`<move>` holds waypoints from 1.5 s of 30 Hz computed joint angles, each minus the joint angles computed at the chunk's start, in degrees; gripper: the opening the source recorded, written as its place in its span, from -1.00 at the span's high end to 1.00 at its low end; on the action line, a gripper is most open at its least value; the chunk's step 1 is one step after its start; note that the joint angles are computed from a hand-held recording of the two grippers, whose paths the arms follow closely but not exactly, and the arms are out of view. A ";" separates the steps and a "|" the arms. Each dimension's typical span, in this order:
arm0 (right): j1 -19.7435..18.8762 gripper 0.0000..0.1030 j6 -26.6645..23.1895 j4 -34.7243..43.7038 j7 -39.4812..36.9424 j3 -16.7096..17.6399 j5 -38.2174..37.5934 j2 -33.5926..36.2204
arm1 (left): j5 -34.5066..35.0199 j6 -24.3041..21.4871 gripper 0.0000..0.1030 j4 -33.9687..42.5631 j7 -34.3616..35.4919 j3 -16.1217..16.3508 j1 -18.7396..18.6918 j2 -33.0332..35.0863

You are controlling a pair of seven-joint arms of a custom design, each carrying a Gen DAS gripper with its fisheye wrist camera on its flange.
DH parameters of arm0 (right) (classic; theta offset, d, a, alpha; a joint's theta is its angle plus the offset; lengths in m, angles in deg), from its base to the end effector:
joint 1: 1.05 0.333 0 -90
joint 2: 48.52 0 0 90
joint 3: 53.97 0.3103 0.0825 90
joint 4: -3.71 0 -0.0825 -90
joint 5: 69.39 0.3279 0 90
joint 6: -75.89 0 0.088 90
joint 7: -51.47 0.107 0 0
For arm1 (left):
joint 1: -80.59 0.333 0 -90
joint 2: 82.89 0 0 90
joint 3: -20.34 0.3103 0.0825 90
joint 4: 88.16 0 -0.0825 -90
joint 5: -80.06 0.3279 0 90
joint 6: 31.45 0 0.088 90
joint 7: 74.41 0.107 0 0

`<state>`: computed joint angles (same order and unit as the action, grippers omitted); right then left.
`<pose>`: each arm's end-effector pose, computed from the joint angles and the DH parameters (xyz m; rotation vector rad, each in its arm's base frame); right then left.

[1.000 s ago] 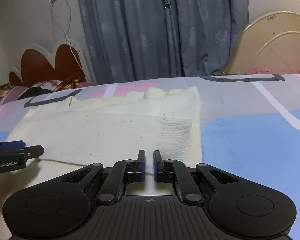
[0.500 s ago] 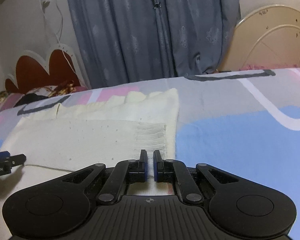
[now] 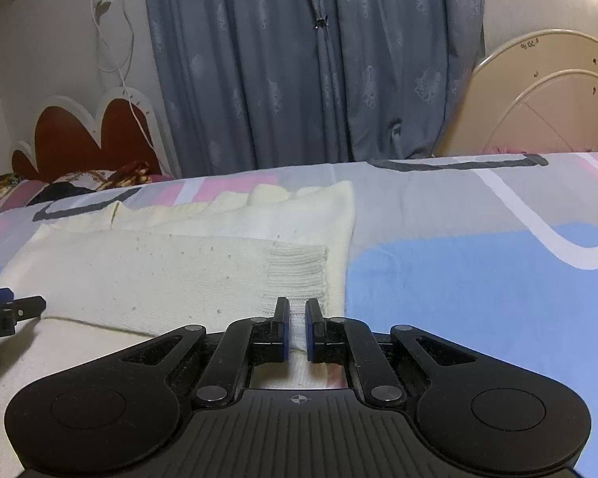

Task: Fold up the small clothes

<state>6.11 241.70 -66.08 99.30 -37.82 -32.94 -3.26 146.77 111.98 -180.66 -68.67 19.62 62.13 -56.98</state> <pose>0.7205 0.1863 0.4248 -1.8099 1.1830 -0.4188 0.6222 -0.2217 0.4292 -1.8308 1.3396 -0.5817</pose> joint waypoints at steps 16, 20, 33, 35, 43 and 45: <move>-3.61 0.68 2.89 -6.18 -2.10 3.19 -0.21 -6.05 | -8.43 -1.86 -0.85 -4.85 14.01 -2.00 0.83 -7.39; -5.76 0.36 -0.32 -15.36 -4.97 2.00 3.46 -13.35 | -6.74 -0.13 -0.54 -17.53 9.58 -4.57 2.12 -16.89; -16.43 0.36 -31.97 -43.61 -13.49 -6.51 20.27 -38.63 | -25.89 5.19 -0.09 -52.20 8.72 -13.12 3.79 -47.73; -16.70 0.36 -36.33 -46.79 -13.28 -8.99 21.26 -41.26 | -28.61 6.22 -0.08 -55.40 8.06 -14.44 3.73 -50.73; -12.93 0.37 -42.00 -57.33 -10.77 -16.16 24.80 -49.72 | -36.81 20.67 -0.07 -64.92 3.74 -15.23 4.92 -57.37; -11.91 0.37 -44.85 -57.96 -9.70 -18.06 25.23 -50.27 | -38.85 23.72 -0.07 -66.62 3.89 -15.45 5.14 -58.01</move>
